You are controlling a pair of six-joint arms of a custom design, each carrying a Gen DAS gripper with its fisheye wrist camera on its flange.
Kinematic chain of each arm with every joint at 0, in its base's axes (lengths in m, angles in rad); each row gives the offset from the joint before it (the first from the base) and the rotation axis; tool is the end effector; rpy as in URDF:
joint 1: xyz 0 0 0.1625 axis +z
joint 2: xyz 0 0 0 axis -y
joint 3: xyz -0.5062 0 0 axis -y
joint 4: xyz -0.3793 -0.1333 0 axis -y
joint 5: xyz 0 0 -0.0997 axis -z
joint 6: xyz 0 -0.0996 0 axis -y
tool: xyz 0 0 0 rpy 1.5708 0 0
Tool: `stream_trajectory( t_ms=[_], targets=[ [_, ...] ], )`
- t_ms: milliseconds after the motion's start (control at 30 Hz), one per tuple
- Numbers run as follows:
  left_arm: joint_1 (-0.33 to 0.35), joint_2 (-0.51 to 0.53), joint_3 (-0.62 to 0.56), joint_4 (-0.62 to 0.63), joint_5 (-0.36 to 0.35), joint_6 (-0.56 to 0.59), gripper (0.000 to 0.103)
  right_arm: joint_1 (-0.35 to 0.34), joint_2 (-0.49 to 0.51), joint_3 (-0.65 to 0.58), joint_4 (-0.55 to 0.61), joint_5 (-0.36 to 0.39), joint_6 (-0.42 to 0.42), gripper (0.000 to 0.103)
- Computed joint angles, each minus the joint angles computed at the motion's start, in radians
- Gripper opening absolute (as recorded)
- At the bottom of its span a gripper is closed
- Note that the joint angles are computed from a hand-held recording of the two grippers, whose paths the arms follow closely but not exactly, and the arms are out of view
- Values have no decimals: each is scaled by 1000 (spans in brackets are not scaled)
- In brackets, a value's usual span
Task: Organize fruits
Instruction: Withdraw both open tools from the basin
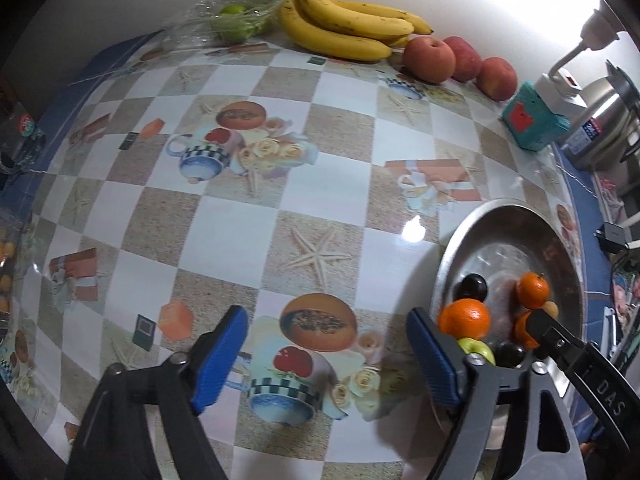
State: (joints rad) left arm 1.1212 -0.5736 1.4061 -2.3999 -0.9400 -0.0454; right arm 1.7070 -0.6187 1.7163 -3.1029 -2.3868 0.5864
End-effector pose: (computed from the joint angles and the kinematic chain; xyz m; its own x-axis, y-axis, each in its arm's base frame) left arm -0.1660 -0.7858 0.0759 -0.7454 0.3115 -0.5893 0.4012 0.9157 -0.0234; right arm 0.1558 -0.6896 0.0985 -0.6682 0.6729 0.3174 0.2961 0.6319 -0.7163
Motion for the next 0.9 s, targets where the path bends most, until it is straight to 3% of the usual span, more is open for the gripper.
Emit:
stream_trajectory(
  t_ms=[100,267,467,567,767,900],
  targets=[
    [1,5,-4,-9,30,-1,98,2,4,-6,8,-9,-11,56],
    [5,9,-8,-18,52,-8,103,4,11,-16,21,-31,-20,66],
    [4,13,-3,-45,79,10,103,4,16,-20,28,-39,-31,71],
    [5,15,-6,-42,87,8,103,5,19,-22,32,-46,-33,84],
    [10,18,-13,-39,97,2,103,6,24,-22,15,-52,-51,85],
    [10,20,-18,-45,106,10,103,8,28,-23,-5,-53,-72,100]
  ],
)
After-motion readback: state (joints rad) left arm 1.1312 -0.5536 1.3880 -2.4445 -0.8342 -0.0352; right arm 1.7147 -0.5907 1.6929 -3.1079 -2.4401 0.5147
